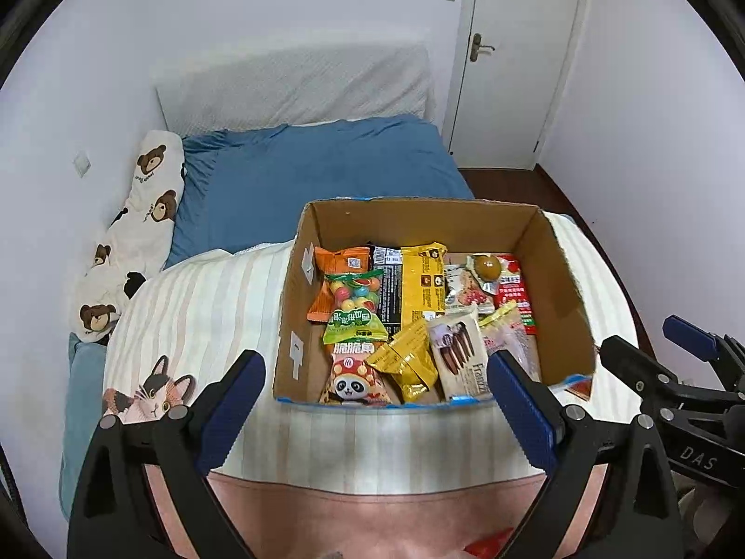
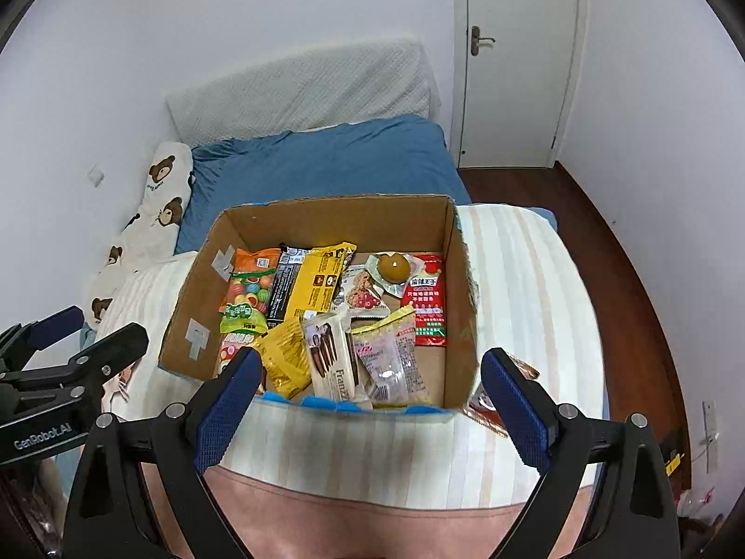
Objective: Organize snacks
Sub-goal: 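Move both tools back toward the last snacks, then grasp the red packet with the left tool while the right tool grasps the brown pastry packet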
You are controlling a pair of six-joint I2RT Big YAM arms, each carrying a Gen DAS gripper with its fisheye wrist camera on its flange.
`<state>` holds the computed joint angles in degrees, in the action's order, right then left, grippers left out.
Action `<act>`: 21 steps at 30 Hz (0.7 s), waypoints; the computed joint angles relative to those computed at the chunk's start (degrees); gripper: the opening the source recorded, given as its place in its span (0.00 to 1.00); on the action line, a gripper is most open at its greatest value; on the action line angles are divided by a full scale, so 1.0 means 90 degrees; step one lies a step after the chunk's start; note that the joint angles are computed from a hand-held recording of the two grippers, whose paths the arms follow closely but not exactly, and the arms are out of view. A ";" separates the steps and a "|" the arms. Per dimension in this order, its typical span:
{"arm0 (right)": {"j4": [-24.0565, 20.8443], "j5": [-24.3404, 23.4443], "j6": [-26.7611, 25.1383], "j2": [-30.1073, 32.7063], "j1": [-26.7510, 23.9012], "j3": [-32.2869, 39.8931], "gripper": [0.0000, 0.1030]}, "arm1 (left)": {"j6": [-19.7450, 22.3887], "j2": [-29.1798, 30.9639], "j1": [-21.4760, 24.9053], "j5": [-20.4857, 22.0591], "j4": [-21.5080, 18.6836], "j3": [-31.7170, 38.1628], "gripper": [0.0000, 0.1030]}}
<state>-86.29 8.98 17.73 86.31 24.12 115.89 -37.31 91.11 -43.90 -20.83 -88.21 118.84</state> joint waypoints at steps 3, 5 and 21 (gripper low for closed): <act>-0.0009 -0.0075 0.0139 -0.0186 0.0042 -0.0111 0.96 | -0.0038 -0.0110 -0.0081 -0.0048 0.0003 -0.0041 0.95; -0.0008 -0.0056 0.0222 -0.0320 0.0090 -0.0226 0.96 | -0.0101 -0.0185 -0.0142 -0.0062 0.0019 -0.0072 0.95; -0.0155 -0.1029 0.1156 -0.2469 -0.0586 -0.3641 0.97 | -0.1695 -0.0798 -0.1138 0.2781 0.1103 -0.3135 0.95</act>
<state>-87.68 -0.28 28.13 64.09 18.85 83.13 -52.56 83.92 -54.14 4.20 -78.29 90.62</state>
